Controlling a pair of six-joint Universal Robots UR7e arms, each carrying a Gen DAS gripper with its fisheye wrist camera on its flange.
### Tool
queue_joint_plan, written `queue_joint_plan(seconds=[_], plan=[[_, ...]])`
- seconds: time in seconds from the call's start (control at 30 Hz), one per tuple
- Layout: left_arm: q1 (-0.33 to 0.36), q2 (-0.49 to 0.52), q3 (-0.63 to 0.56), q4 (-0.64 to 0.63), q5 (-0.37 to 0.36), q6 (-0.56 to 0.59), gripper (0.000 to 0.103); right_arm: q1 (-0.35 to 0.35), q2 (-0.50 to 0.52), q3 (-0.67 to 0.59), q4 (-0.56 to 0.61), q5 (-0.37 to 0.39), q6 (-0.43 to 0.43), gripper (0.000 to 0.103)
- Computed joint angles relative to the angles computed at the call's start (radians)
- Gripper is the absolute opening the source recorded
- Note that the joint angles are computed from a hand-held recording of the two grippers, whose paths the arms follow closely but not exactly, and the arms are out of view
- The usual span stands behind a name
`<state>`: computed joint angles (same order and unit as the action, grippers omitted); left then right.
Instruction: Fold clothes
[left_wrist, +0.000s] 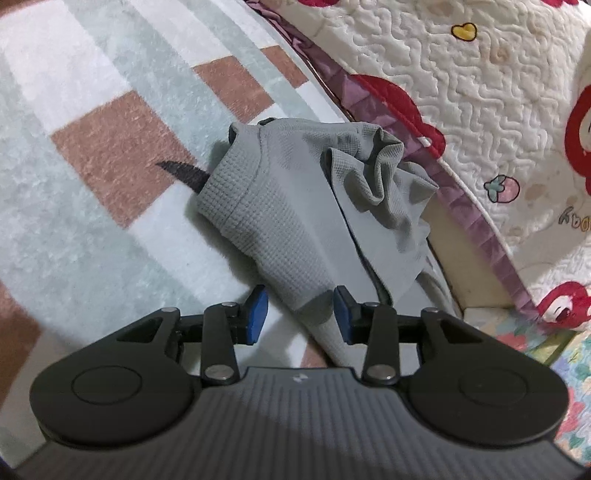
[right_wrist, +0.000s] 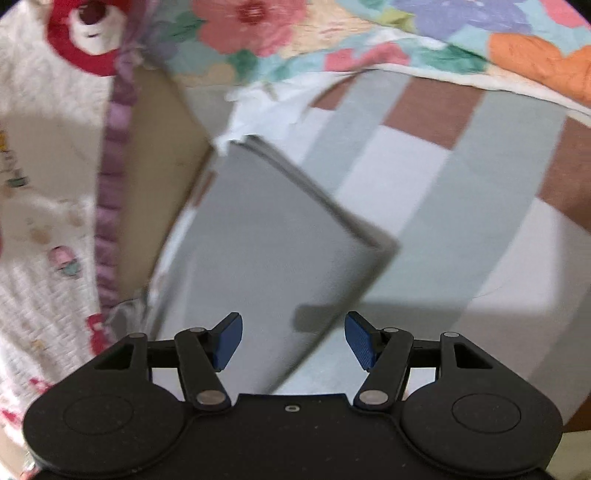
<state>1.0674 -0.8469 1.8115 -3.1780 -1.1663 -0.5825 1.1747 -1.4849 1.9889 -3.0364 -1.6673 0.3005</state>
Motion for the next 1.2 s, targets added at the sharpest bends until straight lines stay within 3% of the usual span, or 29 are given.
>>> queue_joint_plan(seconds=[0.07,0.37,0.4,0.43,0.5,0.6,0.67,0.73,0.83,0.93,1.2], plan=[[0.005,0.003,-0.009,0.003,-0.012,0.032,0.037,0.007,0.029,-0.014,-0.038,-0.034,-0.008,0.068],[-0.02,0.026,-0.011,-0.034,0.082,0.094,0.034,0.039,0.151,-0.033,-0.309,-0.12,-0.173,0.066],[-0.022,0.027,-0.012,-0.035,0.089,0.1,0.034,0.048,0.16,-0.04,-0.312,-0.141,-0.196,0.058],[-0.022,0.027,-0.012,-0.036,0.093,0.097,0.034,0.048,0.158,-0.044,-0.297,-0.146,-0.205,0.035],[-0.022,0.026,-0.016,-0.029,0.098,0.095,0.034,0.047,0.155,-0.052,-0.273,-0.153,-0.219,0.009],[-0.027,0.02,-0.013,-0.024,0.122,0.085,0.035,0.044,0.15,-0.033,-0.402,-0.116,-0.238,0.006],[-0.028,0.012,-0.007,-0.025,0.131,0.077,0.04,0.065,0.16,-0.025,-0.516,-0.128,-0.316,0.006],[-0.024,0.0,0.002,-0.017,0.117,0.064,0.042,0.089,0.172,-0.034,-0.548,-0.169,-0.38,0.005],[-0.013,-0.013,0.011,-0.007,0.078,0.037,0.046,0.102,0.18,-0.057,-0.478,-0.241,-0.384,0.005],[-0.01,-0.01,0.01,-0.019,0.057,0.012,0.054,0.094,0.173,-0.06,-0.436,-0.243,-0.338,0.006],[-0.032,0.048,-0.032,-0.08,0.158,-0.036,0.056,0.078,0.168,-0.054,-0.411,-0.223,-0.299,0.007]])
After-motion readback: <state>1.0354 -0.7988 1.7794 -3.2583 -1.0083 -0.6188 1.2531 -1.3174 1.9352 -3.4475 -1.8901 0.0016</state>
